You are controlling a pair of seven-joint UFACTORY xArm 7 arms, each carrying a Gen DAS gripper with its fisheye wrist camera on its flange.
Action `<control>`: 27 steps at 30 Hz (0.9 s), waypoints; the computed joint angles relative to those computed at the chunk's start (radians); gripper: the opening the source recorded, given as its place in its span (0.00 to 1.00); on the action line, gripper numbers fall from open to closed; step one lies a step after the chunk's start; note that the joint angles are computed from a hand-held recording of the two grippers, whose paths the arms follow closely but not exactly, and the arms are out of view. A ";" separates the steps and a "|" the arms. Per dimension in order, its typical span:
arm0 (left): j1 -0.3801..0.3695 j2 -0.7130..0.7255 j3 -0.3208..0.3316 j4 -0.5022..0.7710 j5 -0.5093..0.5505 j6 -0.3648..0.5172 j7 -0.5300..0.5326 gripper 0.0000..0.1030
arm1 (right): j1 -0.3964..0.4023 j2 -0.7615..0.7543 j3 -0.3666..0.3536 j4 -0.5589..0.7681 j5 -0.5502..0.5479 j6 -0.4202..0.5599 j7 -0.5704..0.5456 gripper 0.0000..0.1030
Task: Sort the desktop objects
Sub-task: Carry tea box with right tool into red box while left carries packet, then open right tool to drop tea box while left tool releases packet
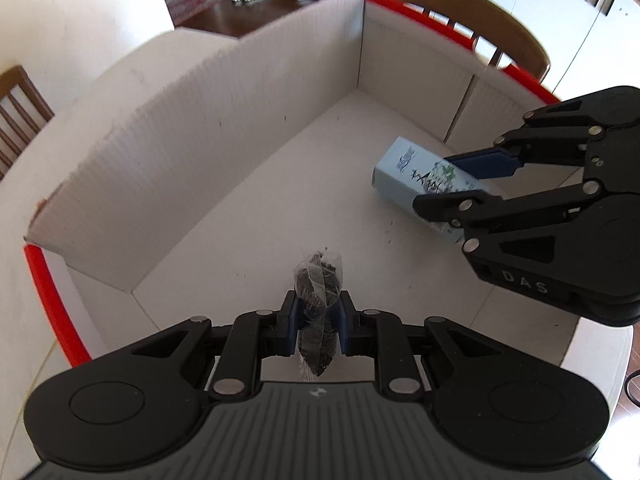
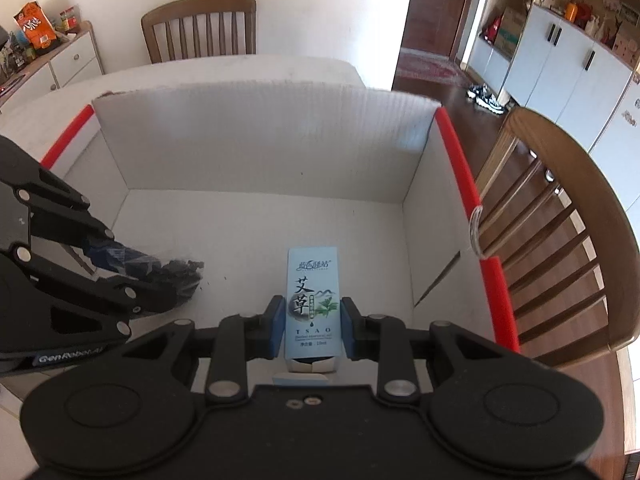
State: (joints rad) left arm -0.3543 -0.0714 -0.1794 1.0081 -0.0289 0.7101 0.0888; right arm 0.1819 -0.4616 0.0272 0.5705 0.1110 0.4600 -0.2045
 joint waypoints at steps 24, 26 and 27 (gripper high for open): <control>0.008 -0.054 0.015 -0.025 -0.079 -0.013 0.041 0.19 | -0.004 -0.019 -0.020 0.022 0.008 0.070 -0.050 0.40; 0.009 -0.073 0.017 -0.037 -0.093 -0.021 0.039 0.19 | -0.002 -0.032 -0.027 0.024 0.021 0.078 -0.057 0.40; 0.010 -0.085 0.018 -0.045 -0.096 -0.029 0.036 0.19 | 0.002 -0.038 -0.034 0.026 0.032 0.083 -0.064 0.40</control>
State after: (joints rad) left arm -0.3443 -0.1562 -0.1615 0.9628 -0.1253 0.6812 0.1245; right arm 0.1836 -0.4992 -0.0068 0.5966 0.1430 0.5432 -0.2686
